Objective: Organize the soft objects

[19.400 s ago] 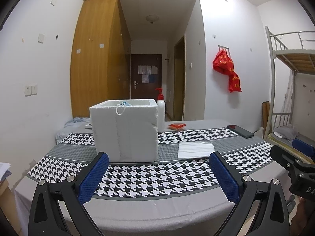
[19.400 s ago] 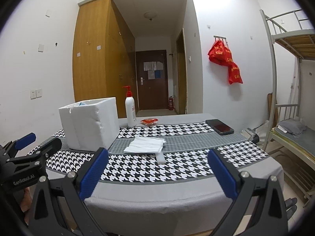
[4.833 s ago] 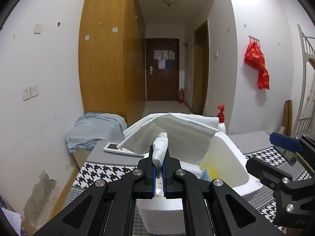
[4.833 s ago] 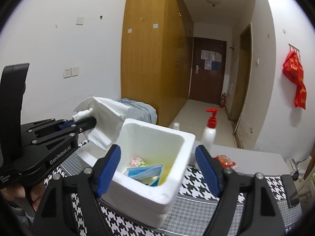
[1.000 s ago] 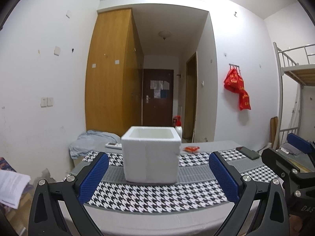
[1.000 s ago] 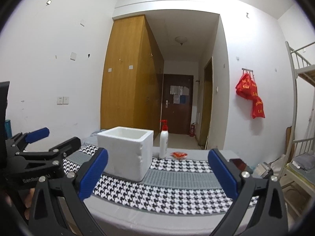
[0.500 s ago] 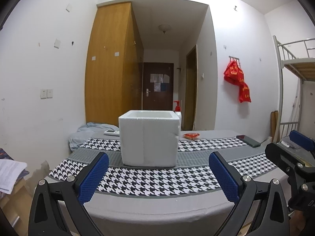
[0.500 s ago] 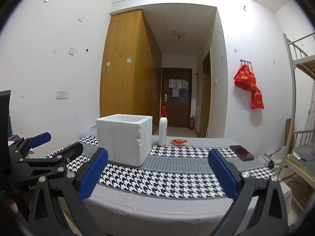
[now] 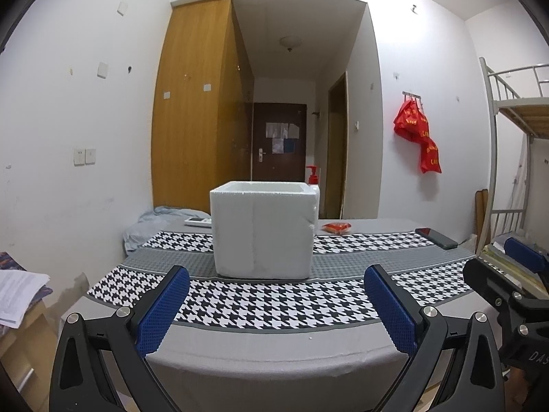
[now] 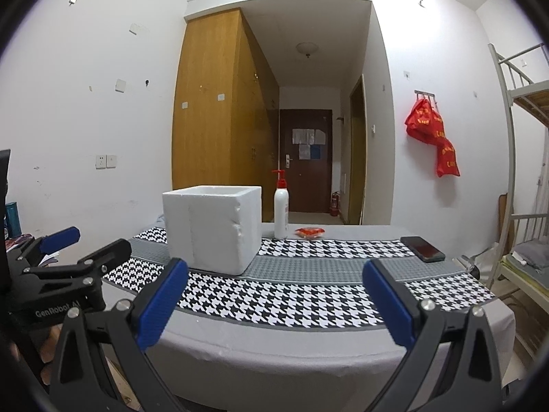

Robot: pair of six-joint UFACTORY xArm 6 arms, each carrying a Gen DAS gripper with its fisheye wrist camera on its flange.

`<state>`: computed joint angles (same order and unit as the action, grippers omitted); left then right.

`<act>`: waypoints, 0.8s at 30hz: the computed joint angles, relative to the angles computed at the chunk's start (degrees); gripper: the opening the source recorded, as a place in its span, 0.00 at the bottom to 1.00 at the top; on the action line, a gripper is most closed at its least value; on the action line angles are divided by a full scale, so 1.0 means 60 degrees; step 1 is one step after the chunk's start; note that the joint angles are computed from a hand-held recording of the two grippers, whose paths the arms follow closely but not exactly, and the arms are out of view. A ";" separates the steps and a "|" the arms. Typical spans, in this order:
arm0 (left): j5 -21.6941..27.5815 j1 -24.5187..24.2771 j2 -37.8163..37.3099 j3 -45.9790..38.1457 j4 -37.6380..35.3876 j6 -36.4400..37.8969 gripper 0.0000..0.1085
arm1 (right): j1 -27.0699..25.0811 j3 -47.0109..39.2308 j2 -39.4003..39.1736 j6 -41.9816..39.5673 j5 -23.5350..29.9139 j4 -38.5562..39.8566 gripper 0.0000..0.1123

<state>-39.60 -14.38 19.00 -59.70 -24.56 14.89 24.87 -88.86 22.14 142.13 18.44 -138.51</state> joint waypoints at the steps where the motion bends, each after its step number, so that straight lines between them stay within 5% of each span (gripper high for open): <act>1: -0.0046 -0.0006 -0.0021 0.0032 0.0008 -0.0008 0.94 | -0.0001 0.0010 -0.0013 0.0019 0.0016 -0.0026 0.91; 24: -0.0266 -0.0062 -0.0124 0.0198 -0.0051 0.0125 0.94 | 0.0040 0.0300 -0.0256 -0.0154 0.0138 0.0047 0.91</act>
<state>-41.20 -14.75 18.25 -58.51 -24.86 15.64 25.11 -87.06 20.61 141.21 19.27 -138.23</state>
